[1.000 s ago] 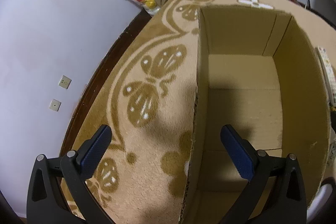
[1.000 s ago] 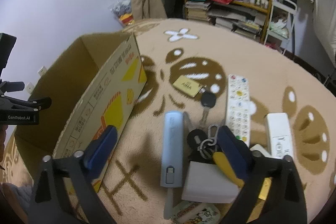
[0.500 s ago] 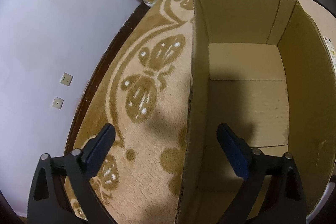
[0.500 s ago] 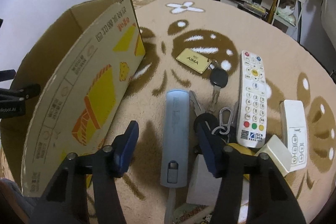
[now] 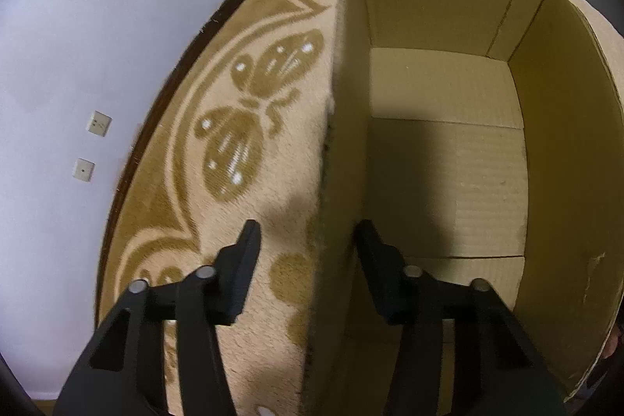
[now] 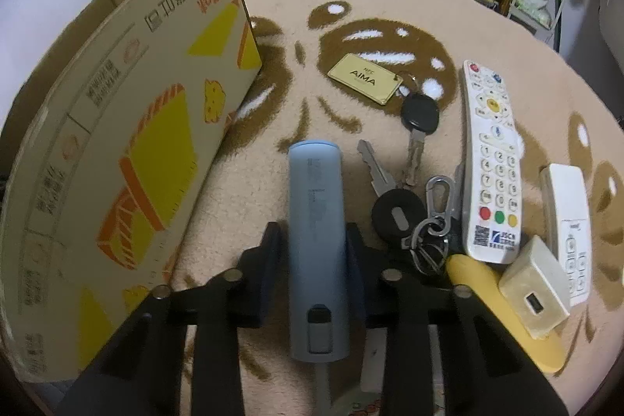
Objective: Organize rigid objects
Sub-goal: 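Clamp the box side wall with the left tool while the right tool grasps the blue power bank, then carry the blue power bank into the box and release it with the right tool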
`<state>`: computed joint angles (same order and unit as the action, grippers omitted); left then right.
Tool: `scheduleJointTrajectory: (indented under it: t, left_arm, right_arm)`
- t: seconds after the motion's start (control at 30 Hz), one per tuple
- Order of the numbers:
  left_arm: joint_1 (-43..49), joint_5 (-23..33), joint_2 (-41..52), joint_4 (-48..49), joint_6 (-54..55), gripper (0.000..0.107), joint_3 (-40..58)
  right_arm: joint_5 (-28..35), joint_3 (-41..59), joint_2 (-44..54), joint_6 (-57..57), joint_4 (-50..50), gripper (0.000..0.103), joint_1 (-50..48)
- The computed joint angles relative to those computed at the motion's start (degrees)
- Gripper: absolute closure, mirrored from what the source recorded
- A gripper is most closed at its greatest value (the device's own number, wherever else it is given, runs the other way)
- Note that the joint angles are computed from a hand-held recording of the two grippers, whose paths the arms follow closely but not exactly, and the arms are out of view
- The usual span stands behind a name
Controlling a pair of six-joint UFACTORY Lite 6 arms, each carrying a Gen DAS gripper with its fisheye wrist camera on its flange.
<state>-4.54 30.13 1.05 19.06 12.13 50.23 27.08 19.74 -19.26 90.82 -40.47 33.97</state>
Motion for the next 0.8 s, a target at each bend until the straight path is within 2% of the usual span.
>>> scheduleJointTrajectory:
  t: [0.23, 0.47, 0.63, 0.8]
  left_arm:
    - [-0.26, 1.71, 0.09, -3.65, 3.54, 0.089, -0.64]
    - [-0.20, 1.98, -0.34, -4.33, 3.61, 0.090, -0.99]
    - [0.68, 2.09, -0.04, -5.51, 4.98, 0.090, -0.60]
    - [0.49, 1.92, -0.71, -5.48, 5.05, 0.090, -1.24]
  right_arm:
    - [3.77, -0.59, -2.90, 6.38, -2.70, 0.074, 4.44]
    - [9.91, 0.68, -8.18, 9.50, -4.37, 0.074, 8.14]
    - [15.91, 2.68, -8.41, 12.36, -5.03, 0.074, 12.41]
    - [18.75, 6.50, -10.05, 6.30, -4.13, 0.074, 9.63]
